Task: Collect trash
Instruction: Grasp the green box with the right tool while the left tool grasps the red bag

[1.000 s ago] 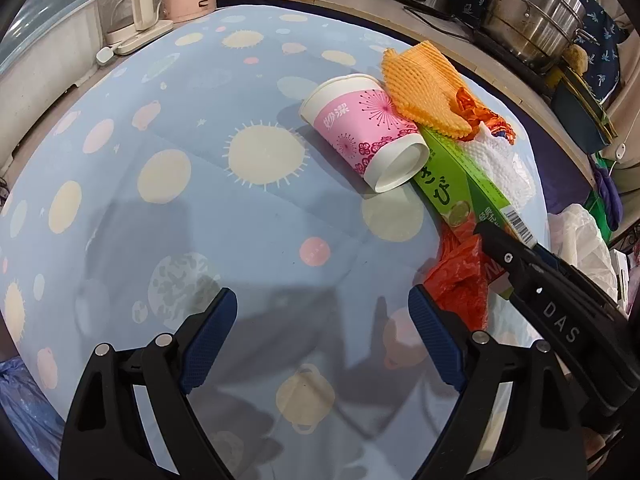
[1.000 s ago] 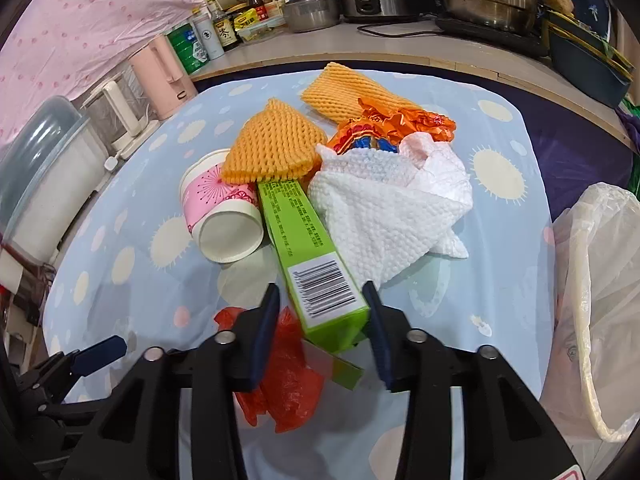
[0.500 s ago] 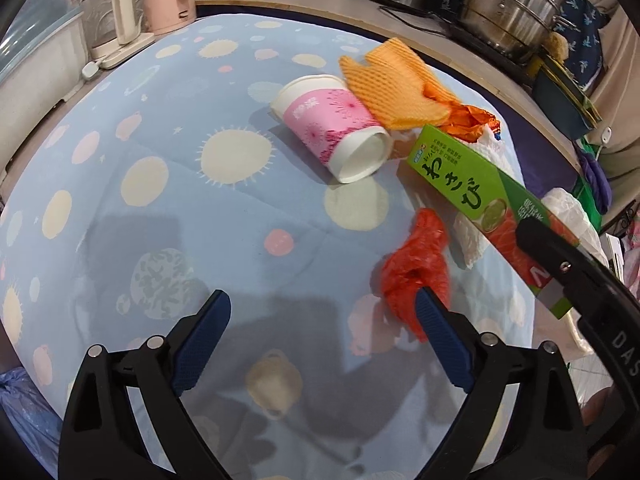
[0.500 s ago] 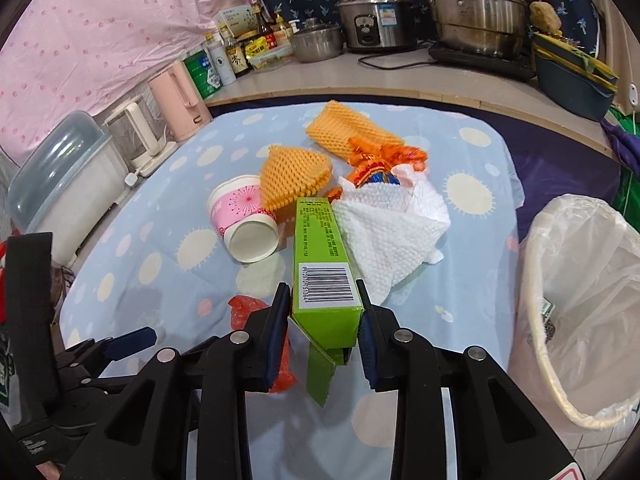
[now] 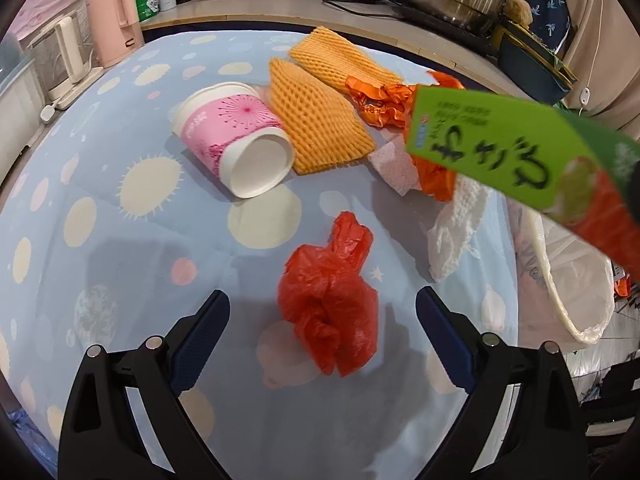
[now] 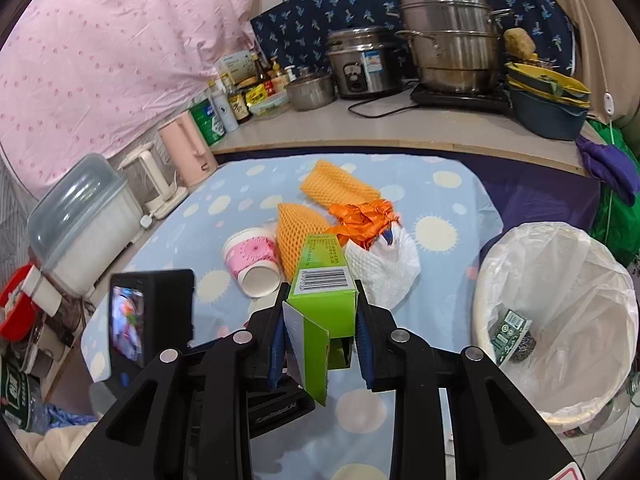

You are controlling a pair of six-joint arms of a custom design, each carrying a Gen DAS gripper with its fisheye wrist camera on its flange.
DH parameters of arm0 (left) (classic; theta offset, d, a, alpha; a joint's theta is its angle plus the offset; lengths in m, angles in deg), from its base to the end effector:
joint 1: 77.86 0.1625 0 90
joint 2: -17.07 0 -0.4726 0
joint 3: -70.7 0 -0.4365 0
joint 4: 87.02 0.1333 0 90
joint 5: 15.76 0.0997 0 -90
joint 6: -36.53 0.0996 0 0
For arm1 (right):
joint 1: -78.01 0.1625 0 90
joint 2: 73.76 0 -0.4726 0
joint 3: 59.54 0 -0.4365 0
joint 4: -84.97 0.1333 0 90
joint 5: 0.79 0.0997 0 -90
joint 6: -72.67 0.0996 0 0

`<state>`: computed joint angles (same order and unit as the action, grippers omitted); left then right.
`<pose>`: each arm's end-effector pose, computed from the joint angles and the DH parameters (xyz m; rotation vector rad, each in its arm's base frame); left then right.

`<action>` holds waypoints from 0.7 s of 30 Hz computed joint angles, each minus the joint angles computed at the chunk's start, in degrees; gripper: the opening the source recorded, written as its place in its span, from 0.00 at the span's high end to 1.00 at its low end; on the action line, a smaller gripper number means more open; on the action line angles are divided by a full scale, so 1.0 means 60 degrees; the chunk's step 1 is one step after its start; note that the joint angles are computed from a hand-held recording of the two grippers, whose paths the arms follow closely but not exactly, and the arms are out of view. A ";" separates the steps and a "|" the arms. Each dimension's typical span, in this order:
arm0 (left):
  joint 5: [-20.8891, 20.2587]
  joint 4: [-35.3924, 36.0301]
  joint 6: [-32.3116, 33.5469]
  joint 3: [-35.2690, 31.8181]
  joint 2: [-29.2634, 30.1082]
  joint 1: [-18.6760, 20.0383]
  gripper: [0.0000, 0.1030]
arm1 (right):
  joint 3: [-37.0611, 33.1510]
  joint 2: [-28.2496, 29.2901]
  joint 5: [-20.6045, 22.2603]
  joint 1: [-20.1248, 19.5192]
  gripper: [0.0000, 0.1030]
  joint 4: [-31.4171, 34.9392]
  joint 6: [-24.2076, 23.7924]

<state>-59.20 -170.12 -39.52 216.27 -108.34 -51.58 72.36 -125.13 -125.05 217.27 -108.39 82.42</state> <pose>-0.0825 -0.2701 0.2909 -0.0104 2.3438 -0.7490 0.4222 -0.2617 0.0640 0.7486 -2.5777 0.8774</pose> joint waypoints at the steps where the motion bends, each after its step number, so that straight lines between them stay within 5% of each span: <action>1: 0.0005 -0.0103 0.0043 0.0019 0.0079 0.0040 0.13 | 0.0052 -0.0088 -0.0049 0.0008 0.73 -0.0050 0.0013; 4: 0.0033 -0.0576 0.0342 0.0085 0.0328 0.0215 0.16 | 0.0184 -0.0352 -0.0196 0.0016 0.73 -0.0172 0.0047; 13: -0.0450 -0.1519 0.1043 0.0129 0.0754 0.0767 0.61 | 0.0407 -0.0823 -0.0496 0.0067 0.73 -0.0602 -0.0020; 21: -0.0518 -0.0502 0.0315 0.0020 0.0278 -0.0101 0.67 | 0.0667 -0.1190 -0.1107 0.0022 0.73 -0.1040 -0.0067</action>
<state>-62.31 -173.13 -37.62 216.39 -106.67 -52.18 76.36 -132.27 -131.69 217.40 -114.63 82.02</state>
